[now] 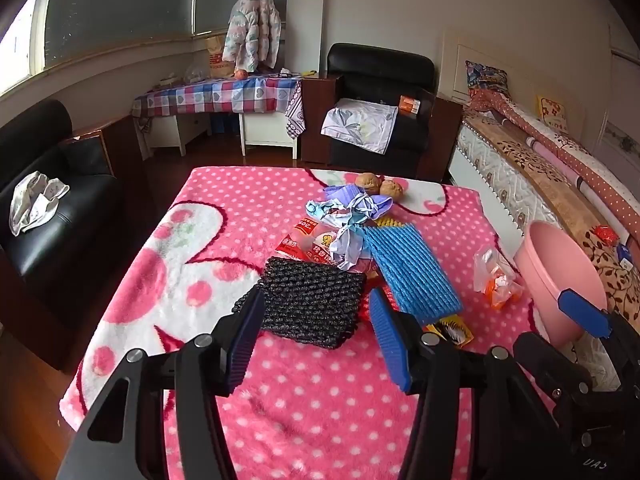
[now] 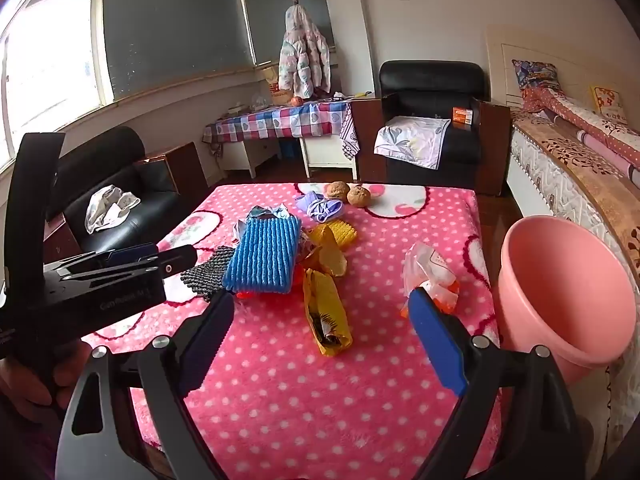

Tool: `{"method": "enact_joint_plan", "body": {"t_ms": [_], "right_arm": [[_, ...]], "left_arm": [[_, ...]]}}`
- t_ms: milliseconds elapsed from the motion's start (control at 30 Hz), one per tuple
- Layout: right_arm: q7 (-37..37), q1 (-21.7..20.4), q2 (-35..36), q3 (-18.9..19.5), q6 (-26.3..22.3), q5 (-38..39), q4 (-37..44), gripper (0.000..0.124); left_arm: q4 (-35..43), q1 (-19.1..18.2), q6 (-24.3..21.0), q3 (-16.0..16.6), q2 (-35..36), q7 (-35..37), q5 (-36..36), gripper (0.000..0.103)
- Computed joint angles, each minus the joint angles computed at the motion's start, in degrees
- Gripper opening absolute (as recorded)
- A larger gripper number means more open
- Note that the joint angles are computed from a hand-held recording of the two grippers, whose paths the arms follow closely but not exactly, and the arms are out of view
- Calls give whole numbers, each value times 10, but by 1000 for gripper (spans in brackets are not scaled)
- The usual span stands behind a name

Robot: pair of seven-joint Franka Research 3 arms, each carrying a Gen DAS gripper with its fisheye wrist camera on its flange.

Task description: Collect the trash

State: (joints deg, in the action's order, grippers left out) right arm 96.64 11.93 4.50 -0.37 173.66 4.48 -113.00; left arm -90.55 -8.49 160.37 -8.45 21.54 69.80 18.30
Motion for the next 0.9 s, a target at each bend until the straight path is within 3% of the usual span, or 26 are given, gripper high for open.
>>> {"method": "enact_joint_plan", "body": {"t_ms": [100,300,433,500,900], "right_arm": [[5,1,1,0,-3,-2,2,89],[28,4,-11,-6,-2,-29,-7,89],[5,-9,-16,3,-3,-6,-8,89],[55,2,-14,-6,1,-61,-8,89],[75,-1,-18,-4,10,-83,-14,89]], "left_arm": [[-10,12,4,-12,-6,10,-22,54],[-13,6,1,-6,-13,10,-22,54],[-21,5,5,-6,-16,8,-19,54],[-20,6,2,-9,-15,13,-21,54],[-24,5,3,-10,-19,13,-24,54]]}}
